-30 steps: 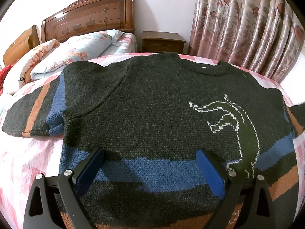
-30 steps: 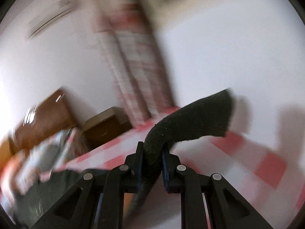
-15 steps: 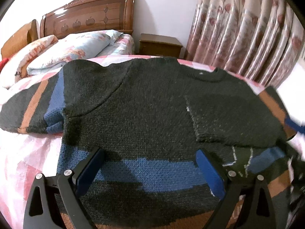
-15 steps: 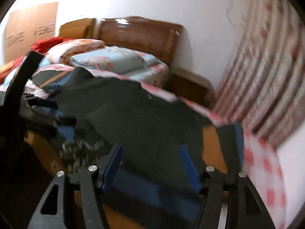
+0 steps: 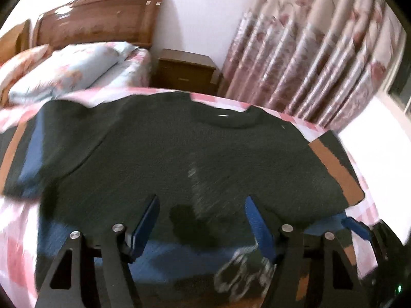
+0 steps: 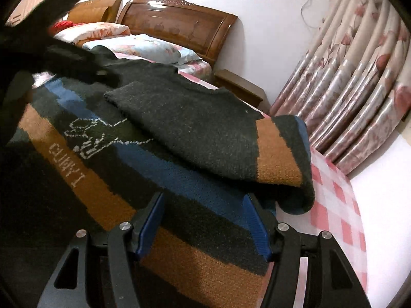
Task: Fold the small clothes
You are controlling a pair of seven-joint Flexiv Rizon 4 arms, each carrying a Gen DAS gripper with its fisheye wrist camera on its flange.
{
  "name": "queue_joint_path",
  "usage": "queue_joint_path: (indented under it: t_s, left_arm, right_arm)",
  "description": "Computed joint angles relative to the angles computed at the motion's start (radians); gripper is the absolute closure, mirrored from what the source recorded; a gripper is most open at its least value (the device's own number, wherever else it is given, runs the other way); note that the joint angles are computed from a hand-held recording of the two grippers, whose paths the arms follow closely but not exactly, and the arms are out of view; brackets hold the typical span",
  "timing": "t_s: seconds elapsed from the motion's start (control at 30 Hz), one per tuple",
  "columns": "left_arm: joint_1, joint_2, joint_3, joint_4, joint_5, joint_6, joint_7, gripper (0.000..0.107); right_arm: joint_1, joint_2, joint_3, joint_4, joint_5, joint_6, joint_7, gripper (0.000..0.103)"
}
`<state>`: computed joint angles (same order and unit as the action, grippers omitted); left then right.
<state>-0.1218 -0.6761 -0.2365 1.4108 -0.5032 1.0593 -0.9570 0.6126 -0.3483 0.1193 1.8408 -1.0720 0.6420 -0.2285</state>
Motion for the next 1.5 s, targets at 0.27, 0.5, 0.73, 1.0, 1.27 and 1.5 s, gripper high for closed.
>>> queue_joint_path:
  t_s: [0.27, 0.5, 0.73, 1.0, 1.27, 1.5]
  left_arm:
    - [-0.081, -0.053, 0.028, -0.104, 0.157, -0.017, -0.034, 0.096]
    - [0.045, 0.048, -0.069, 0.063, -0.028, 0.207, 0.015, 0.096]
    - [0.081, 0.038, 0.023, 0.062, -0.017, 0.093, -0.051, 0.095]
    - [0.153, 0.042, -0.081, 0.136, -0.158, 0.116, 0.048, 0.073]
    - [0.204, 0.069, -0.175, 0.209, -0.391, 0.185, 0.178, 0.072]
    - [0.176, 0.073, -0.135, 0.201, -0.463, 0.150, 0.213, 0.072]
  right_arm:
    - [0.017, -0.016, -0.004, -0.022, -0.008, -0.031, -0.005, 0.000]
    - [0.017, -0.016, -0.004, -0.023, -0.009, -0.031, -0.004, 0.000]
    - [0.006, -0.011, -0.004, -0.017, -0.001, -0.003, 0.005, 0.000]
    - [-0.011, 0.001, -0.005, -0.004, 0.021, 0.027, 0.041, 0.000]
    - [-0.107, 0.117, -0.009, 0.150, 0.067, 0.169, 0.457, 0.000]
    - [-0.078, 0.029, 0.022, -0.004, 0.074, -0.053, 0.104, 0.000]
